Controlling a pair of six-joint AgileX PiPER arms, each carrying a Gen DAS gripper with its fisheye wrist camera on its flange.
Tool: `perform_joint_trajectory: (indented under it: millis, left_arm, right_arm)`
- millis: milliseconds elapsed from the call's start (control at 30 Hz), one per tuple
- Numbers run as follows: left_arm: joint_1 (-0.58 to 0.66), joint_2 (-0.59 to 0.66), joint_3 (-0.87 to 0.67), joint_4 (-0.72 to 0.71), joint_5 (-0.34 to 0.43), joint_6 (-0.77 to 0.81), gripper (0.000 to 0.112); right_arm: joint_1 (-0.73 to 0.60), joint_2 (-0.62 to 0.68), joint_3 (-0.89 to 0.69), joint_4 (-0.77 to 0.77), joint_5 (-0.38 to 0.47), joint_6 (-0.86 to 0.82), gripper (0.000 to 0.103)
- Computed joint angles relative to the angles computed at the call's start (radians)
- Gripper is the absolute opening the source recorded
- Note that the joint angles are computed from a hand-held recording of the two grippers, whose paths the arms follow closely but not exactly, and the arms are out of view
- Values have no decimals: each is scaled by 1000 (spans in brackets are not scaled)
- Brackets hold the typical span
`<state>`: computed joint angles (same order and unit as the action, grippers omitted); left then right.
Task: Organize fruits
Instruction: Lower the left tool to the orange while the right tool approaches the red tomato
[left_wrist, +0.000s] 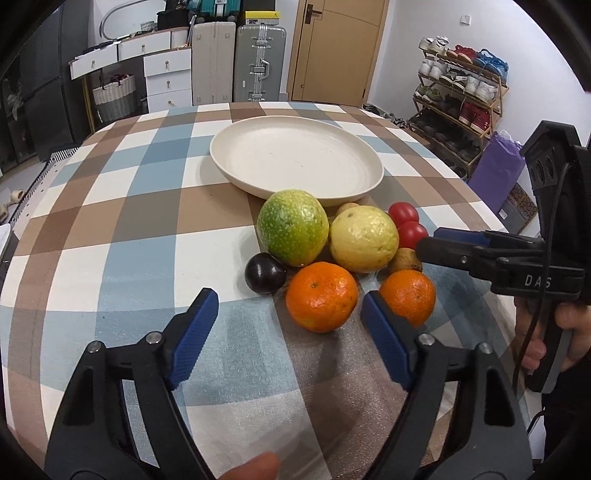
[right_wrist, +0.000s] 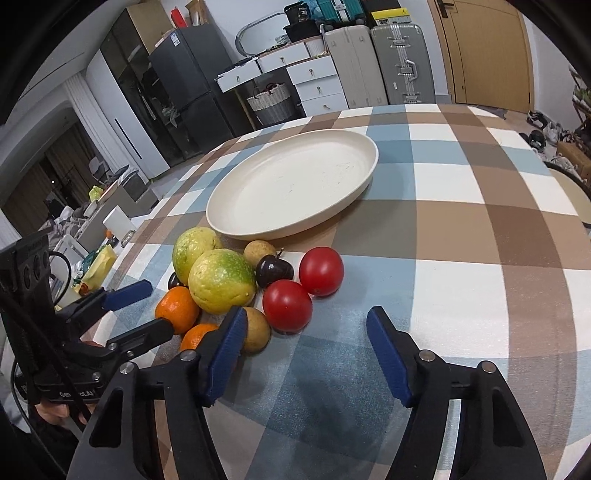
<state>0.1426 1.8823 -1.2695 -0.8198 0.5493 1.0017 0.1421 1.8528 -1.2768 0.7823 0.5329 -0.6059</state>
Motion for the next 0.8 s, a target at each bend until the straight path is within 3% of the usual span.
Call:
perform_joint_trajectory:
  millis: [367, 633, 800]
  left_arm:
    - [20, 14, -7, -91, 110, 80, 59]
    - [15, 18, -11, -95, 116, 80, 38]
    - [21, 17, -7, -116, 124, 103, 37]
  right_arm:
    - [2, 13, -15, 48, 2, -10, 57]
    - [-9, 17, -11, 113, 18, -50, 53]
    - [-18, 32, -22, 149, 42, -67, 49]
